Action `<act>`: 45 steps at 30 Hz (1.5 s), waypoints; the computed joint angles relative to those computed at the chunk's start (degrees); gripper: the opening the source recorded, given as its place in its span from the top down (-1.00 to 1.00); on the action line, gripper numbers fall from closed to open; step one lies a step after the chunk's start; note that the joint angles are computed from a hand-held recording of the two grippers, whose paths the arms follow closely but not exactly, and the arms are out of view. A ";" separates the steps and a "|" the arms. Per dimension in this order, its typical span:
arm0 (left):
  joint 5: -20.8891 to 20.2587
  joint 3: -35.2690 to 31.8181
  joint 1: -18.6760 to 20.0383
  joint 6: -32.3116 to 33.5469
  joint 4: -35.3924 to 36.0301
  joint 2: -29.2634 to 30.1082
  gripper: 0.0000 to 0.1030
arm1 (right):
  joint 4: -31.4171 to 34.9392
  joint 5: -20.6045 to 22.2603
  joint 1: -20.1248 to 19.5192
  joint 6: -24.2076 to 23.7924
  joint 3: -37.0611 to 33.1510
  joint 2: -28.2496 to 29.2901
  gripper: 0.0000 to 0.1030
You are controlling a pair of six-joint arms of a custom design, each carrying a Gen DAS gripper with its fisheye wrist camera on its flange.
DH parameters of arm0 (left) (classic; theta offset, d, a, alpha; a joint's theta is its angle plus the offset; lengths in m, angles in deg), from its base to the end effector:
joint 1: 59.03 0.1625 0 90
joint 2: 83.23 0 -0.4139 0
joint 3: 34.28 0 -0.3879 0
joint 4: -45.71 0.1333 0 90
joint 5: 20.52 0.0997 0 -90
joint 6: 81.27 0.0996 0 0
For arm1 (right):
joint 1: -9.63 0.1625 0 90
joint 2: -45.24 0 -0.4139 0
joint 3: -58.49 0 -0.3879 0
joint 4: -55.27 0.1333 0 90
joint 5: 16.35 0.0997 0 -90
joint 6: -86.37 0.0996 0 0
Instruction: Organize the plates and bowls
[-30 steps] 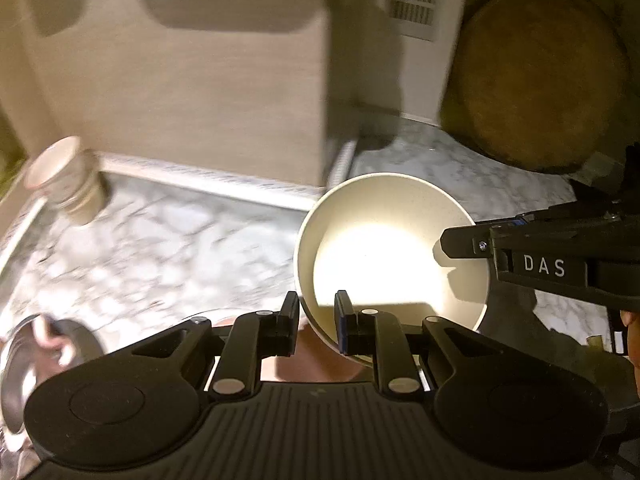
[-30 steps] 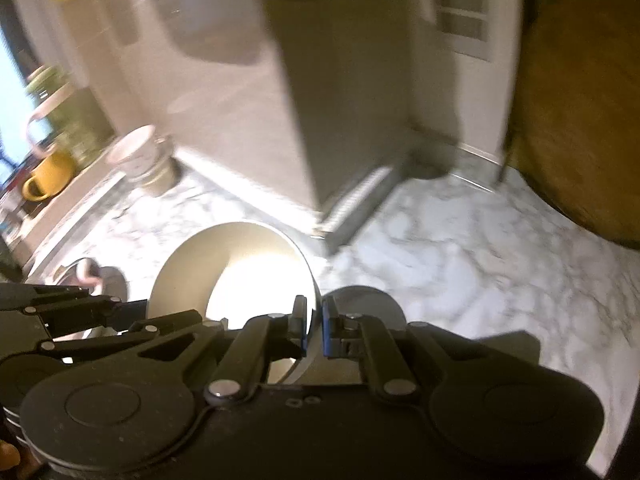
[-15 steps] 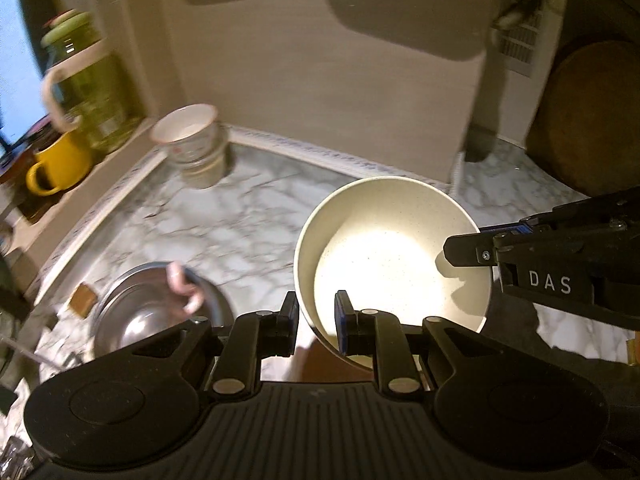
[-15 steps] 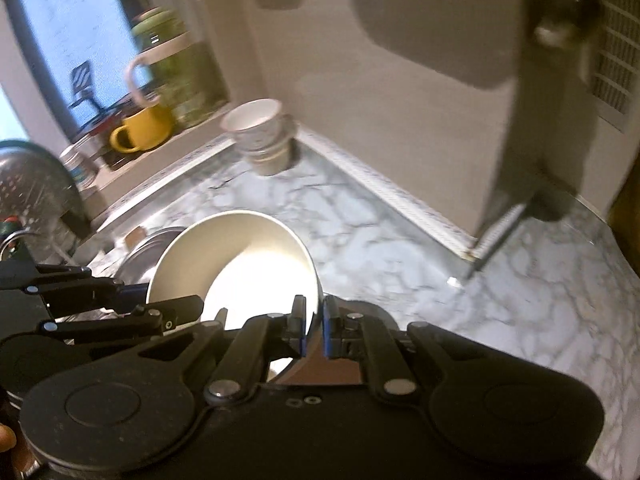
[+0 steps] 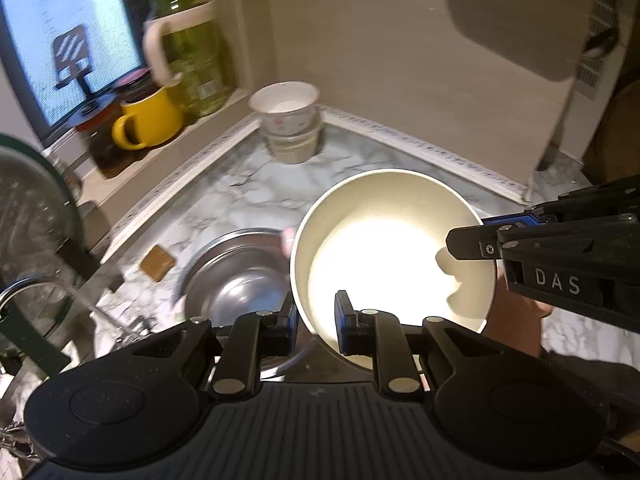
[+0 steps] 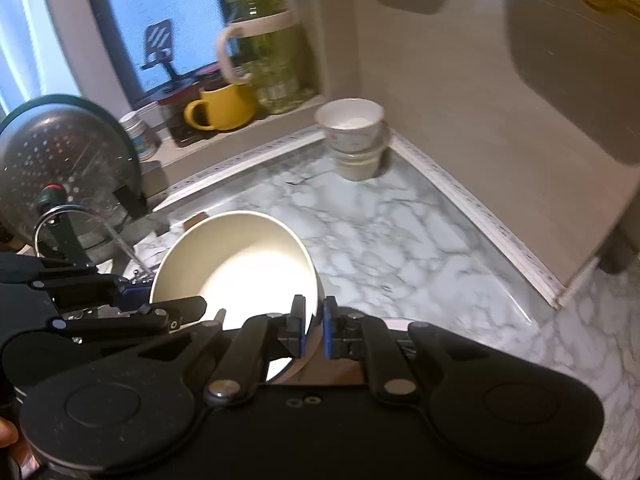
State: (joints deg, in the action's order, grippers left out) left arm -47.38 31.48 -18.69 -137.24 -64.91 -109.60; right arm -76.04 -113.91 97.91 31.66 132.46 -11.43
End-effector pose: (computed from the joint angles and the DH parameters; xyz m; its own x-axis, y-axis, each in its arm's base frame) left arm -0.4283 -0.6552 0.0255 -0.6393 -0.2112 -0.7394 0.3428 0.7824 -0.5199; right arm 0.0983 -0.7323 0.3433 -0.5939 -0.6972 0.4016 -0.7916 0.5955 -0.1370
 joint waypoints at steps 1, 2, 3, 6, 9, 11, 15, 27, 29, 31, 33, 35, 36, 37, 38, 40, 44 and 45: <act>0.17 0.56 0.04 -1.07 0.87 -0.60 0.66 | -0.24 -0.10 0.31 -0.16 0.33 0.16 0.83; 0.51 1.23 0.13 -2.14 1.74 -1.28 0.66 | -0.46 -0.16 0.61 -0.29 0.59 0.40 0.83; 0.88 1.73 0.25 -2.99 2.49 -1.85 0.66 | -0.84 -0.14 0.92 -0.44 0.89 0.68 0.83; 2.24 3.12 0.61 -5.31 4.59 -3.38 0.66 | -1.36 0.25 1.67 -0.15 0.94 1.82 0.83; 3.16 3.86 1.27 -7.40 6.70 -4.59 0.66 | -1.58 0.30 2.48 0.50 0.49 3.27 0.83; 3.50 4.43 1.78 -8.31 7.25 -5.32 0.66 | -2.01 -0.04 3.01 0.66 0.38 4.22 0.83; 3.63 5.83 3.21 -8.91 6.97 -6.64 0.66 | -2.08 -0.91 3.80 1.38 -0.56 6.49 0.83; 1.72 6.86 7.53 -9.07 6.22 -7.64 0.66 | -0.12 -4.54 5.15 2.91 -4.42 12.87 0.83; 0.96 6.88 8.08 -8.29 5.36 -7.59 0.66 | 0.32 -5.14 5.18 2.97 -5.02 13.60 0.83; 0.46 7.06 8.51 -7.73 4.25 -7.54 0.66 | 0.97 -5.61 5.13 2.88 -5.57 14.15 0.82; 0.00 7.33 8.82 -6.94 2.90 -7.48 0.66 | 1.58 -6.11 5.05 2.69 -6.00 14.55 0.82; -0.27 7.40 9.07 -6.32 2.12 -7.36 0.66 | 2.28 -6.55 4.94 2.76 -6.48 14.90 0.82; -0.42 7.44 9.19 -6.00 1.63 -7.27 0.66 | 2.51 -6.82 4.90 2.70 -6.69 15.06 0.82; -0.50 7.38 9.29 -5.85 1.33 -7.16 0.66 | 2.57 -6.94 4.83 2.63 -6.77 15.15 0.81; -0.52 7.32 9.38 -5.69 1.09 -7.08 0.66 | 2.61 -7.02 4.79 2.55 -6.76 15.18 0.81; -0.83 7.45 9.63 -5.21 0.04 -7.11 0.66 | 3.04 -7.37 4.76 2.55 -6.98 15.34 0.80; -1.92 7.26 10.29 -4.46 -0.74 -6.90 0.66 | 3.80 -8.25 4.77 2.67 -7.49 15.74 0.79; -2.25 7.24 10.46 -4.30 -0.98 -6.82 0.66 | 3.86 -8.50 4.76 2.72 -7.55 15.84 0.79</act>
State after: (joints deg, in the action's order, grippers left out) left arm -49.63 38.73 -8.23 -141.54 -65.89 -116.43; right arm -72.18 -122.41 102.67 34.38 124.91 4.41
